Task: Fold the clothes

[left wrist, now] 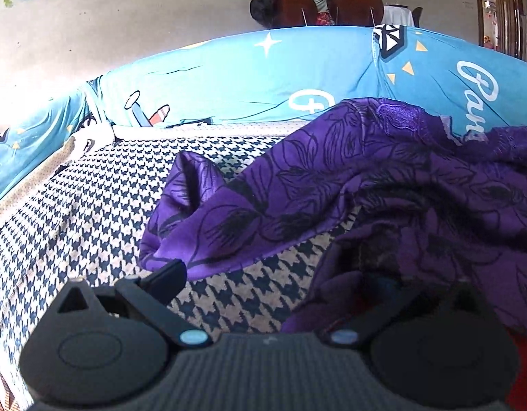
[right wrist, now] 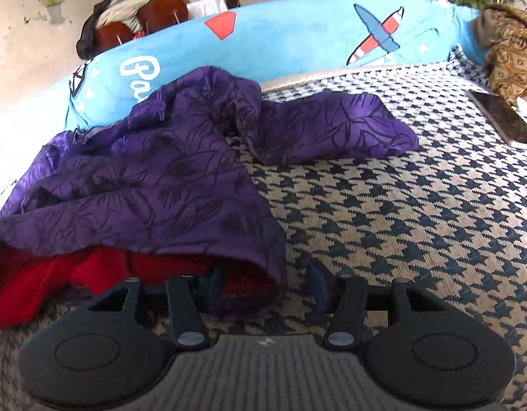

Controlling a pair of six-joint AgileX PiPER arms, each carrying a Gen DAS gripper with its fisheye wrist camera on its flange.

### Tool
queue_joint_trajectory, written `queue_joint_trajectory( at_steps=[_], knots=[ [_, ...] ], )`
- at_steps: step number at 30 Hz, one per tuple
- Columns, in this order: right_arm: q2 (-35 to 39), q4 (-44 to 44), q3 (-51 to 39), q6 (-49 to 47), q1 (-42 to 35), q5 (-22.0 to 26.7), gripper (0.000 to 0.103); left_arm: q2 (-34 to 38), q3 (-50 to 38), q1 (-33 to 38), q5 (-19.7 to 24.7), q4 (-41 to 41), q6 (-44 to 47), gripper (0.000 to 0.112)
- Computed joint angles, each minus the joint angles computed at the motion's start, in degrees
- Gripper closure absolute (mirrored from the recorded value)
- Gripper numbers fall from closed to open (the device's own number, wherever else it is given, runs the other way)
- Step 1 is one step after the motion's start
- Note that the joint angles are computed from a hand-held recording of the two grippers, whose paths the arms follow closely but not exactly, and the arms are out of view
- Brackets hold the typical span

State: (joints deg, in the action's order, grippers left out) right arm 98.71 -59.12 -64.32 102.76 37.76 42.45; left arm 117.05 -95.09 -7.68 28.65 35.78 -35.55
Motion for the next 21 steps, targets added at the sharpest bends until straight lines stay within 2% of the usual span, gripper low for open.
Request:
queue_joint_trajectory(
  at_steps=[2, 4, 6, 11, 17, 21],
  knots=[
    [1.1, -1.8, -0.3, 2.0, 0.5, 0.5, 0.076, -0.4, 0.7, -0.2, -0.1, 1.9, -2.0, 0.010],
    [1.7, -3.3, -0.5, 4.0, 0.7, 0.6, 0.083, -0.8, 1.5, -0.4, -0.2, 4.4, -4.5, 0.010],
    [2.0, -4.4, -1.1, 5.1, 1.3, 1.8, 0.095, -1.4, 2.3, -0.6, -0.1, 7.8, -7.9, 0.010],
    [2.3, -6.4, -3.1, 5.8, 3.9, 10.0, 0.098, -4.1, 5.1, -0.5, 0.1, 14.5, -16.0, 0.010],
    [0.4, -14.9, -3.1, 8.8, 10.0, 21.6, 0.098, -9.9, 10.5, 0.3, -0.8, 21.0, -23.7, 0.009],
    [-0.5, -18.6, -4.2, 7.9, 13.6, 27.4, 0.099, -13.8, 13.1, 0.4, 1.3, 26.5, -30.3, 0.010]
  ],
)
